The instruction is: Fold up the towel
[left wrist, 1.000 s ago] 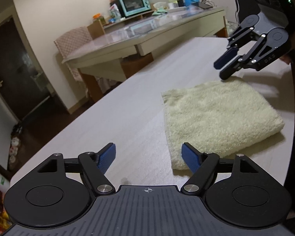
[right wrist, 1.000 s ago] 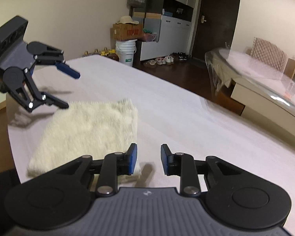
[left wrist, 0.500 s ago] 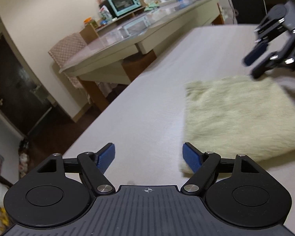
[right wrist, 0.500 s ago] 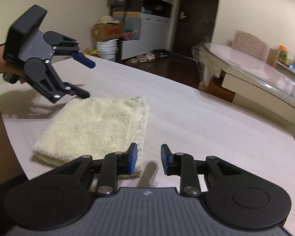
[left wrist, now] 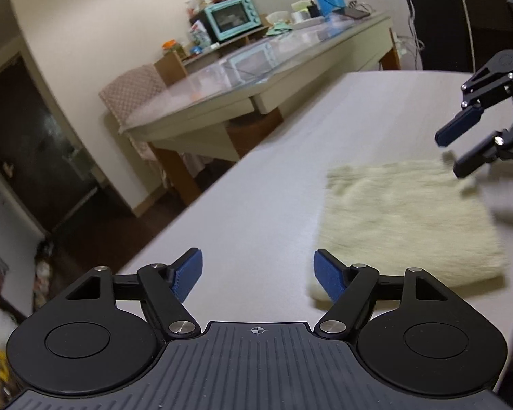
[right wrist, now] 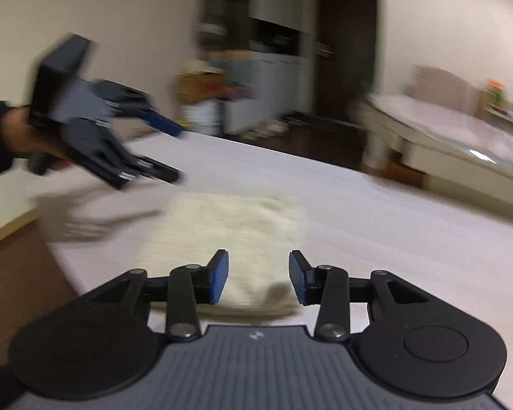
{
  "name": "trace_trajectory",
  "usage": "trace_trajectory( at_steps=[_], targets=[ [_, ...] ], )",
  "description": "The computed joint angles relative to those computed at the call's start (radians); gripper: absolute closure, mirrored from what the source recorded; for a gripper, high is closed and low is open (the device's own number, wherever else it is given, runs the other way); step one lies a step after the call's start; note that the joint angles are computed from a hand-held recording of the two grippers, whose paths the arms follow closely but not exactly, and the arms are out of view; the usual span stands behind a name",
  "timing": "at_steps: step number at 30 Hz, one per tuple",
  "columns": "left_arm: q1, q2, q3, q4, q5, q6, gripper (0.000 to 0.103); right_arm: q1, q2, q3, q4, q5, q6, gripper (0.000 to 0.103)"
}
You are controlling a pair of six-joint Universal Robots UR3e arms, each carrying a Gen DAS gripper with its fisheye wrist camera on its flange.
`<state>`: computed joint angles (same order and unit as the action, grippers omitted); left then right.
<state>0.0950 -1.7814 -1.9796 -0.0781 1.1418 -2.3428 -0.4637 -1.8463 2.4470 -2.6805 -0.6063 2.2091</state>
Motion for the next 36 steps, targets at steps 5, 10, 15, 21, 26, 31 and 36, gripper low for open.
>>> trace_trajectory(
  at_steps=[5,10,15,21,26,31,36],
  targets=[
    [-0.003,0.053,-0.114,0.068,0.011,-0.043,0.024,0.020,-0.202,0.047,0.262,-0.014,-0.325,0.067],
    [0.019,0.096,-0.176,0.112,-0.013,-0.108,0.022,0.126,-0.097,0.106,-0.084,-0.088,-0.216,0.067],
    [0.040,0.125,-0.203,0.137,-0.018,-0.132,0.021,0.281,0.115,0.085,-0.434,-0.224,-0.074,0.069],
    [0.081,0.145,-0.218,0.158,-0.027,-0.177,0.018,0.462,0.318,-0.037,-0.631,-0.379,0.167,0.069],
    [0.100,0.180,-0.245,0.148,-0.029,-0.203,0.016,0.532,0.420,-0.144,-0.653,-0.432,0.269,0.068],
    [0.085,0.235,-0.289,0.129,0.009,-0.229,0.010,0.399,0.294,-0.083,-0.532,-0.313,0.291,0.061],
    [0.017,0.275,-0.330,0.112,0.104,-0.350,0.006,0.190,0.036,0.010,-0.267,-0.219,0.291,0.036]
  ],
)
